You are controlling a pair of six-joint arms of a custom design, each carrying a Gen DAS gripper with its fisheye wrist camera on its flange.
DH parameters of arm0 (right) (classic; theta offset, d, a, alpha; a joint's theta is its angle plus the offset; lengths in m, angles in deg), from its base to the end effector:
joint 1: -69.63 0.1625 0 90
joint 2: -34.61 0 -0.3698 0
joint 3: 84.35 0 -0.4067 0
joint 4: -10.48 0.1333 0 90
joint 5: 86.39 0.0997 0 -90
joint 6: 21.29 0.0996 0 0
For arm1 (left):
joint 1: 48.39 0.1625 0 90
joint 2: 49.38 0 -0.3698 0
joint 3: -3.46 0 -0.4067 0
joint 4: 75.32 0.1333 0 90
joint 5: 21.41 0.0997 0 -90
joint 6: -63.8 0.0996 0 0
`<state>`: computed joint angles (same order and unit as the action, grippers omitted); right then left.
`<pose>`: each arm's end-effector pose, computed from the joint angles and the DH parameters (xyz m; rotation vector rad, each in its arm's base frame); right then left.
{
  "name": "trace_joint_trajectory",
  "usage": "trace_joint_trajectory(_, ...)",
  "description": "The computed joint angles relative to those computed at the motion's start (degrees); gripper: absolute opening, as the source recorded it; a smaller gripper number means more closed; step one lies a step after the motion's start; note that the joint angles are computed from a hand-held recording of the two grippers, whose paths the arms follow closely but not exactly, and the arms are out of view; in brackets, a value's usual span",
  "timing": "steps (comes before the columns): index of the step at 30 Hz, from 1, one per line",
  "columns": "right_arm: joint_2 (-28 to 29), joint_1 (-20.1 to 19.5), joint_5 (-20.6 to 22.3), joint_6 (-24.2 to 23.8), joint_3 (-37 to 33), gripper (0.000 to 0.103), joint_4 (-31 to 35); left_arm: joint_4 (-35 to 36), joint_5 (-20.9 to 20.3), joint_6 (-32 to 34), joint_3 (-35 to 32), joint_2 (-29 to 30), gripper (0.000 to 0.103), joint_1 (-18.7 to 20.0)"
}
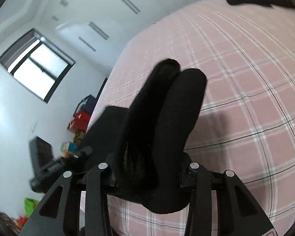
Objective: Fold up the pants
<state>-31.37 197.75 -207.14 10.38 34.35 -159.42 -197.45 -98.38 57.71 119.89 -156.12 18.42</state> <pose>0.3887 -0.3619 0.1461 -0.0283 -2.8063 0.9957 -0.0236 -0.4507 0.3965 0.3728 2.9292 -0.6518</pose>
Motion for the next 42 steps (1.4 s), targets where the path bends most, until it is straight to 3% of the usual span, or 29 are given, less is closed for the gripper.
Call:
trace_joint_trajectory(2, 2.29, 0.13, -1.36, 2.44, 1.8, 0.055, 0.49, 2.81, 10.28, 0.24, 2.26, -3.01, 0.055, -1.25)
trace_joint_trajectory(4, 4.2, -0.2, -6.12, 8.36, 2.65, 0.058, 6.76, 5.71, 20.92, -2.24, 5.29, -4.69, 0.056, -1.56)
trace_joint_trajectory(5, 5.28, -0.05, -10.29, 12.07, 3.54, 0.056, 10.11, 6.88, 23.17, -4.25, 6.02, -5.44, 0.056, -2.08)
trace_joint_trajectory(7, 3.77, 1.68, -12.04, 16.87, 4.66, 0.055, 9.6, 6.26, 22.16, -6.33, 6.79, -7.08, 0.056, -1.92)
trace_joint_trajectory(9, 3.47, 3.99, -15.77, 16.71, 4.3, 0.055, 4.62, 3.8, 25.25, -7.06, 8.47, -8.48, 0.058, -4.59)
trace_joint_trajectory(10, 3.99, 4.46, -16.29, 14.57, 2.88, 0.054, 3.78, 2.49, 27.58, -7.19, 9.36, -8.47, 0.066, -6.49)
trace_joint_trajectory(11, 5.61, 5.62, -18.0, 11.14, 0.58, 0.047, 2.19, 0.31, 30.64, -6.54, 10.38, -7.87, 0.073, -8.83)
trace_joint_trajectory(12, 7.72, 6.22, -18.7, 6.18, -1.94, 0.039, 0.14, -2.61, 33.75, -5.86, 11.74, -6.85, 0.088, -10.94)
trace_joint_trajectory(13, 8.92, 6.31, -18.9, 3.59, -3.31, 0.011, -0.71, -4.68, 35.11, -4.52, 11.92, -5.91, 0.093, -11.09)
trace_joint_trajectory(14, 10.98, 6.23, -18.58, 0.39, -5.51, 0.0, -1.43, -7.74, 36.75, -3.4, 12.6, -4.01, 0.093, -12.11)
trace_joint_trajectory(16, 14.77, 5.13, -15.08, -3.88, -8.47, 0.0, -3.9, -14.19, 38.16, -0.18, 13.81, -0.29, 0.093, -12.75)
trace_joint_trajectory(18, 17.46, 3.4, -14.55, -6.88, -10.83, 0.0, -2.73, -17.9, 38.52, 2.76, 13.79, 2.76, 0.093, -11.71)
trace_joint_trajectory(22, 18.78, -0.88, -20.08, -2.13, -9.94, 0.0, 5.24, -16.67, 37.56, 3.87, 13.42, 4.43, 0.093, -9.13)
trace_joint_trajectory(24, 15.8, -3.02, -15.33, -1.38, -5.93, 0.0, 0.21, -15.28, 39.08, 3.85, 12.78, 5.59, 0.093, -8.28)
trace_joint_trajectory(27, 14.97, -0.32, -18.09, -0.06, -6.14, 0.002, -0.04, -14.55, 38.88, 3.75, 11.49, 6.38, 0.093, -6.99)
trace_joint_trajectory(30, 16.17, 1.16, -17.48, -0.46, -6.91, 0.002, -1.15, -14.12, 39.23, 3.02, 10.86, 6.58, 0.093, -6.42)
trace_joint_trajectory(33, 17.41, 0.14, -18.82, 2.26, -7.81, 0.0, 6.49, -13.29, 39.18, 2.13, 11.0, 6.38, 0.093, -6.41)
trace_joint_trajectory(38, 16.88, 4.77, -23.77, 2.67, -8.66, 0.003, 7.64, -14.17, 41.36, 3.09, 12.1, 6.34, 0.094, -7.67)
trace_joint_trajectory(42, 18.56, 3.71, -24.35, 3.75, -9.98, 0.003, 14.65, -16.09, 42.76, 4.95, 12.91, 6.89, 0.094, -8.08)
